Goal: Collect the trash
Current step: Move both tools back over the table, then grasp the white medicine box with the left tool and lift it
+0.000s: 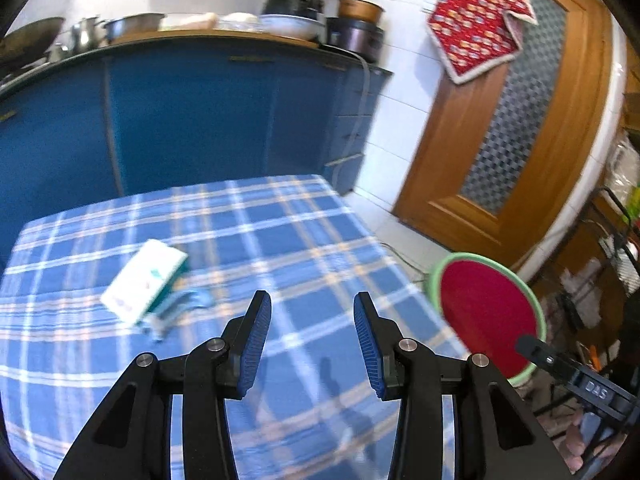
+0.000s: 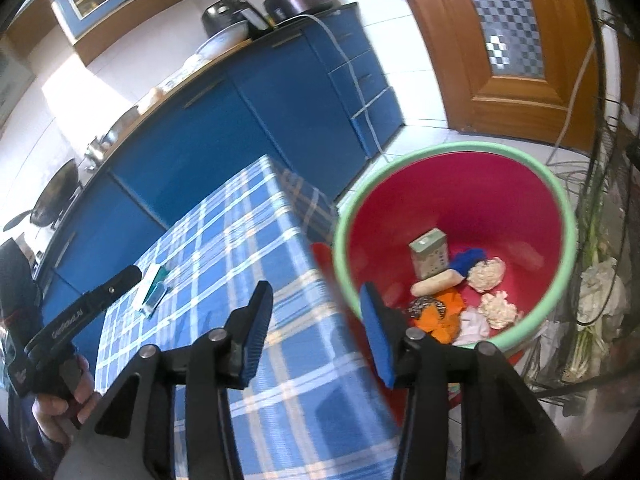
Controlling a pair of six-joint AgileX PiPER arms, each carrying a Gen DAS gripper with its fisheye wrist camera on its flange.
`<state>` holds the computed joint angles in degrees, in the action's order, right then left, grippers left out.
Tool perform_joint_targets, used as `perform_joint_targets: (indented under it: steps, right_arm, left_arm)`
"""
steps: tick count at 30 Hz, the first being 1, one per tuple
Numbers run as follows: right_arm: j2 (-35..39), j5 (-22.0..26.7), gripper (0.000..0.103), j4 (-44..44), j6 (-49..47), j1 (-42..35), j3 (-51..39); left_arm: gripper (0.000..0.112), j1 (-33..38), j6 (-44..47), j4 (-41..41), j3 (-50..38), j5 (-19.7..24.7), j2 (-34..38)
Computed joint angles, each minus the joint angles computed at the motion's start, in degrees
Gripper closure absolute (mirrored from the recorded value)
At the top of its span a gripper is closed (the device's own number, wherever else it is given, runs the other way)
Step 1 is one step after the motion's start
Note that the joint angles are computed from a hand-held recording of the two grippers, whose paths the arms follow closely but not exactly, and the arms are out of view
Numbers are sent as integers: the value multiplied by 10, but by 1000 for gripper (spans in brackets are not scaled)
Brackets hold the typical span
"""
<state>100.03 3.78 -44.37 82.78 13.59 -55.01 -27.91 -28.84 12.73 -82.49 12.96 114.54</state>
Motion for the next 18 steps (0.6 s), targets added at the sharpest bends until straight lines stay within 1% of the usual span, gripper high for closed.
perform_joint_targets:
  steps: [1,7,12,18]
  right_arm:
    - [6,4,51,27,-26,7,-8]
    - [32,28,50,77,-76,42,-47]
    - [52,49,49,104,-104,60,-78]
    - [79,77,49,147,-150,75,-118]
  left_arm:
    - [68,8,-3,5,2,1,-1]
    - [68,59,-21,41,-1,17,4]
    - [67,95,4,32,-29,42,30]
    - [54,122,67,-9,-79,77,73]
